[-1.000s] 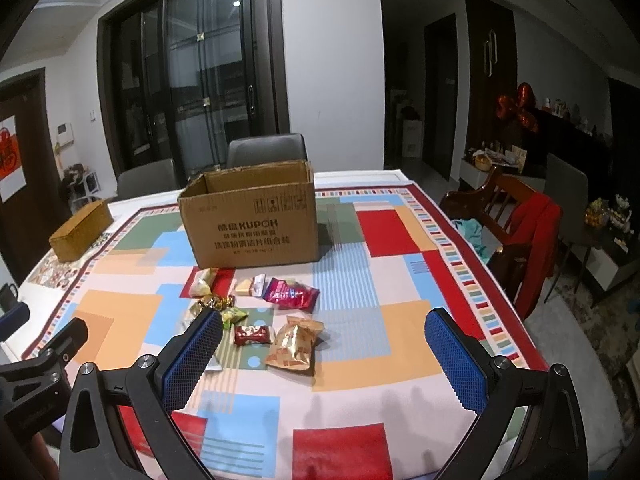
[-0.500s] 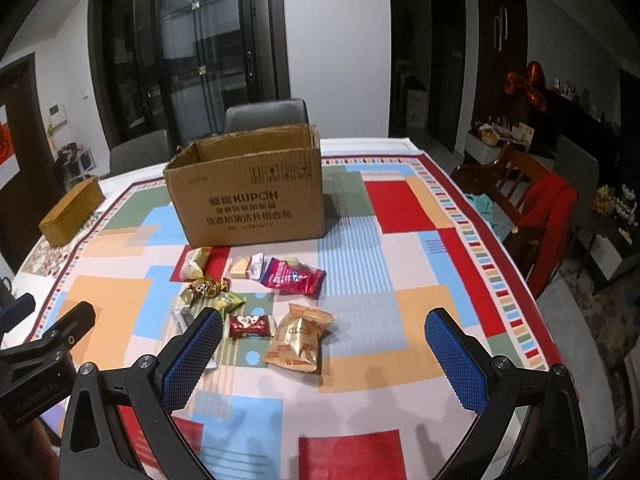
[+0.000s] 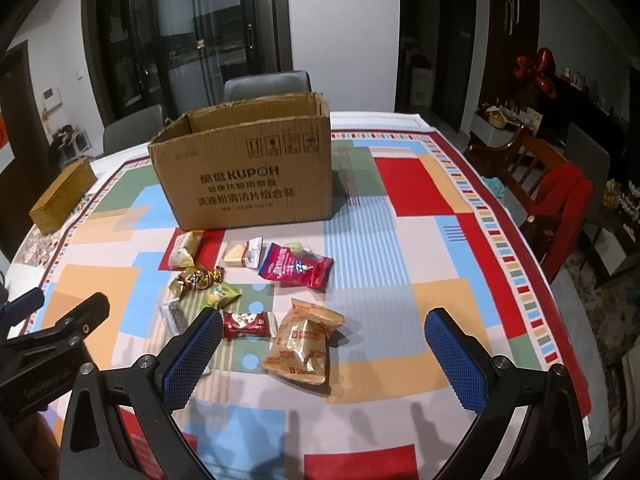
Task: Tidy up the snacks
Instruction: 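Grasp the silver-wrapped bar with the left tool while the right tool grasps the Fortune Biscuits bag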
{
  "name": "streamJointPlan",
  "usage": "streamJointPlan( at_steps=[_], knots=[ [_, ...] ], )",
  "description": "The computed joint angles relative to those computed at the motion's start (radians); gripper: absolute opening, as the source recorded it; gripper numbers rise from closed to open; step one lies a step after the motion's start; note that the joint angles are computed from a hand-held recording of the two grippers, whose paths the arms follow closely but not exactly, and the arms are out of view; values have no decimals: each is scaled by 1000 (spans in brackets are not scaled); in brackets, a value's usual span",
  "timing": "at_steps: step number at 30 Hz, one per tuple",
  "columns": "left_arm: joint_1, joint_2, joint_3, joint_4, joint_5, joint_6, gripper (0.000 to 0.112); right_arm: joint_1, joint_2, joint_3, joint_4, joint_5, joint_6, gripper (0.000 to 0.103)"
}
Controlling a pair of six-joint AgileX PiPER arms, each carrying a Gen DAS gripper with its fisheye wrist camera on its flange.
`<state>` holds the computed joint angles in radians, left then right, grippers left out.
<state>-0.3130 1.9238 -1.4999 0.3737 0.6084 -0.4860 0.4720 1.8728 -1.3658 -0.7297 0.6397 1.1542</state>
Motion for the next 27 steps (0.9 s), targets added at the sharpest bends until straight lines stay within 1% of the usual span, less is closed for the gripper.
streamJointPlan(
  at_steps=[6,8,16,19,21,23,27],
  knots=[
    [-4,87,-94,-55,44,30,102,-22,51,-35,59,5,-56,102],
    [-9,116,-122,-60,63,35,99,-27,65,-43,66,5,-63,102],
    [-7,218,-228,-90,135,47,95,-51,132,-95,142,0,-130,99],
    [-5,256,-268,-106,160,55,92,-57,153,-114,166,2,-153,98],
    [-6,282,-300,-119,183,65,87,-63,169,-129,180,4,-167,98],
    [-5,306,-327,-138,202,78,84,-67,182,-142,191,6,-177,96],
    [-8,340,-364,-149,231,86,83,-77,215,-173,233,15,-215,94]
  ],
)
